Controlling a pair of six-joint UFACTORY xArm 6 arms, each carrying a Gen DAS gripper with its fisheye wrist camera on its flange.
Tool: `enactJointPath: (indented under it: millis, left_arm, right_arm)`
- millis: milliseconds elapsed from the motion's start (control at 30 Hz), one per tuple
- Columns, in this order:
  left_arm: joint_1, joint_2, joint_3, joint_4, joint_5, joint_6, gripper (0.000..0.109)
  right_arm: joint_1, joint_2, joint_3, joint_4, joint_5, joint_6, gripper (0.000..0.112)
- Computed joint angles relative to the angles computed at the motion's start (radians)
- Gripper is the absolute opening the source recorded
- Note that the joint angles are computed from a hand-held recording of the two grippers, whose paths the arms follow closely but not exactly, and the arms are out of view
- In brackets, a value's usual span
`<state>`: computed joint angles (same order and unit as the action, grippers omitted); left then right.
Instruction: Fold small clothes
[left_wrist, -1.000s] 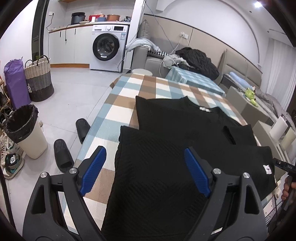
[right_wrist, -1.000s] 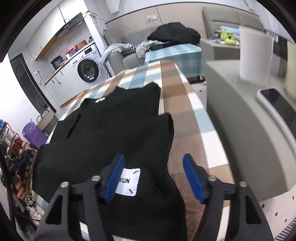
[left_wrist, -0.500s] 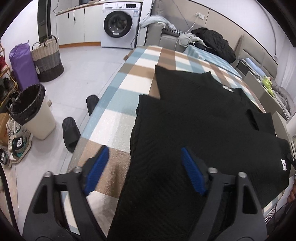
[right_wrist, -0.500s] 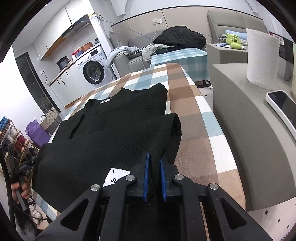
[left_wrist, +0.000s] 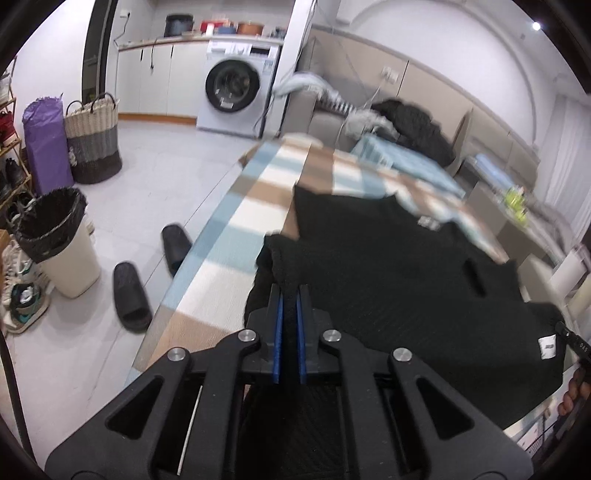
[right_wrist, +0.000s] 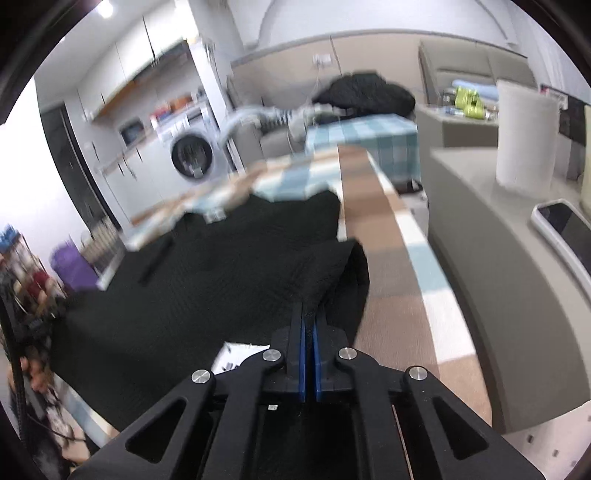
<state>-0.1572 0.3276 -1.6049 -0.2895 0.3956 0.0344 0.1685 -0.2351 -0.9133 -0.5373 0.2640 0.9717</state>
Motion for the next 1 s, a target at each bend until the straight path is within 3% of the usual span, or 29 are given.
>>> enactJointPath:
  millis: [100, 200, 267, 533, 667, 767, 833, 900, 1000]
  left_arm:
    - [-0.005, -0.018, 0.007, -0.067, -0.050, 0.047, 0.004]
    - [-0.006, 0.003, -0.037, -0.038, -0.063, 0.015, 0.004]
    - [-0.003, 0.046, -0.106, -0.021, -0.039, -0.018, 0.004]
    - [0.012, 0.338, -0.528, 0.065, 0.185, -0.122, 0.004]
    - [0.010, 0.387, -0.575, 0.136, 0.237, -0.151, 0.006]
    - [0.016, 0.367, -0.536, 0.125, 0.254, -0.139, 0.023]
    - [0.025, 0.321, -0.453, 0.081, 0.217, -0.130, 0.034]
    - [0.032, 0.273, -0.375, 0.062, 0.186, -0.136, 0.048]
    - [0.041, 0.204, -0.272, 0.022, 0.155, -0.126, 0.055]
  right_arm:
    - [-0.031, -0.044, 0.015, -0.186, -0.103, 0.177, 0.003]
    - [-0.032, -0.042, -0.040, -0.335, -0.082, 0.326, 0.003]
    - [-0.028, -0.006, -0.096, -0.331, -0.056, 0.335, 0.003]
    - [-0.040, 0.182, -0.256, -0.142, 0.060, 0.219, 0.003]
    - [-0.043, 0.211, -0.260, -0.018, 0.126, 0.111, 0.009]
    - [-0.049, 0.170, -0.199, 0.083, 0.118, 0.056, 0.028]
    - [-0.058, 0.101, -0.107, 0.165, 0.054, 0.027, 0.052]
    - [-0.057, 0.041, -0.028, 0.283, 0.004, -0.053, 0.053]
    - [-0.034, -0.036, 0.072, 0.478, -0.027, -0.206, 0.054]
